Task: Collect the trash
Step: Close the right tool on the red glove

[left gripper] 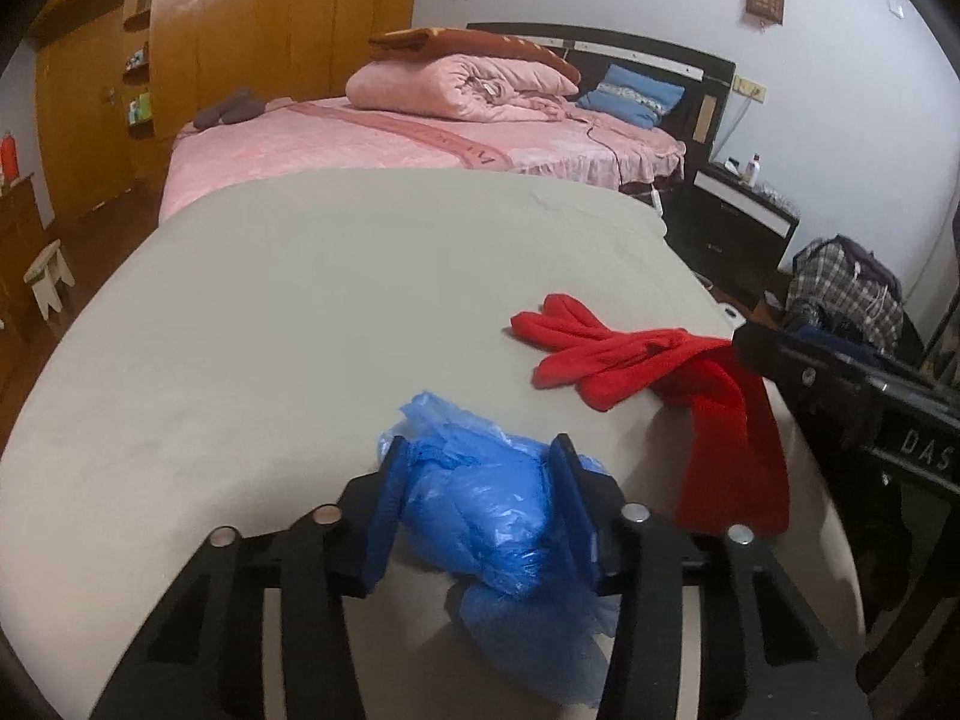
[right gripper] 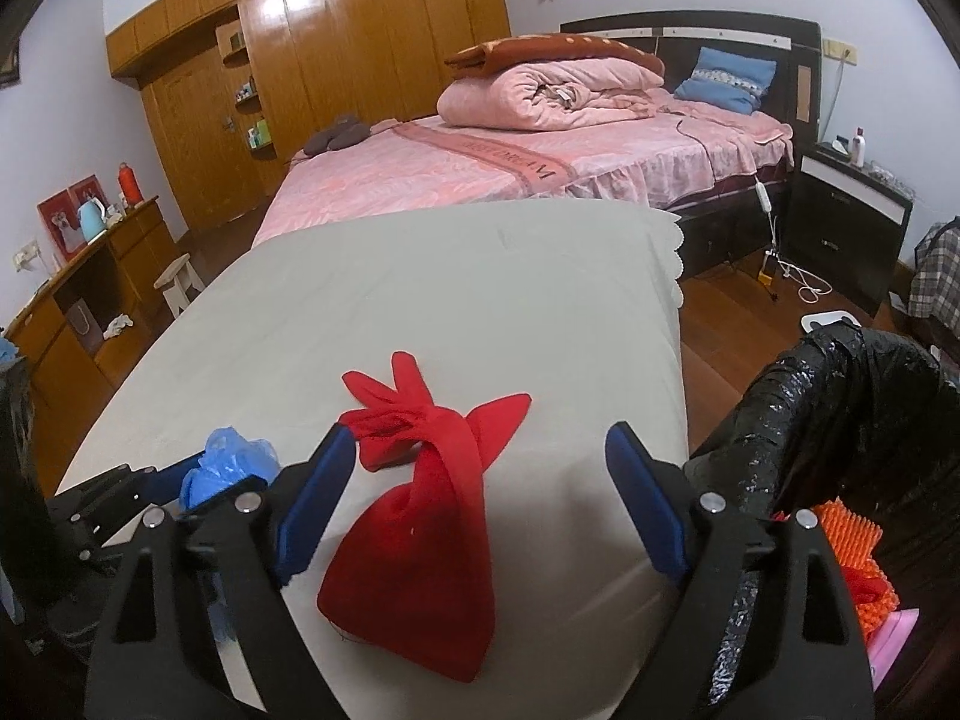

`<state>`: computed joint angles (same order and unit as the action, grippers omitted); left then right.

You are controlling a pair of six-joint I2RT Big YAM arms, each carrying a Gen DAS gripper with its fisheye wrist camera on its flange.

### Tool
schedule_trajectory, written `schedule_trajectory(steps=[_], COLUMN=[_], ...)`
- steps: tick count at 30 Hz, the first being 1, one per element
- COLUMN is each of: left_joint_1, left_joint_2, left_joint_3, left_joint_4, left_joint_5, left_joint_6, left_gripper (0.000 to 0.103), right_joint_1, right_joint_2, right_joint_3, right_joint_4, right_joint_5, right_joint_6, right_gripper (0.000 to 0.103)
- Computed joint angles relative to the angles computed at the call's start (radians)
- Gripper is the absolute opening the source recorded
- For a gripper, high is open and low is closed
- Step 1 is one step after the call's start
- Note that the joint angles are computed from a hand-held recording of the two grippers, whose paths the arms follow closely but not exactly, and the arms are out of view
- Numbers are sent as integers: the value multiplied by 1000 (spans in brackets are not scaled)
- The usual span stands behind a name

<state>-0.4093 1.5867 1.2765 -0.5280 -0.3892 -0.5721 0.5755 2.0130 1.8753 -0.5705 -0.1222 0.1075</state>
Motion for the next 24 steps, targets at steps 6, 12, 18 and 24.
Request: schedule_trajectory(steps=[6,12,18,24], left_joint_1=[6,50,74,85], left_joint_2=[-27,-27,-17,-15], left_joint_3=[-17,-3,3,2], left_joint_4=[19,14,12,14], left_joint_5=[-72,-114,-132,-123], left_joint_6=[-1,31,45,42], left_gripper=[44,44,44,44], right_joint_1=[6,13,21,25], right_joint_2=[4,30,70,127], right_joint_3=[6,43,112,205], right_joint_4=[-7,-33,-65,-127], right_joint_5=[-7,-16,-6,27], right_joint_6=[-11,-14,-2,23], right_gripper=[83,84,86,85])
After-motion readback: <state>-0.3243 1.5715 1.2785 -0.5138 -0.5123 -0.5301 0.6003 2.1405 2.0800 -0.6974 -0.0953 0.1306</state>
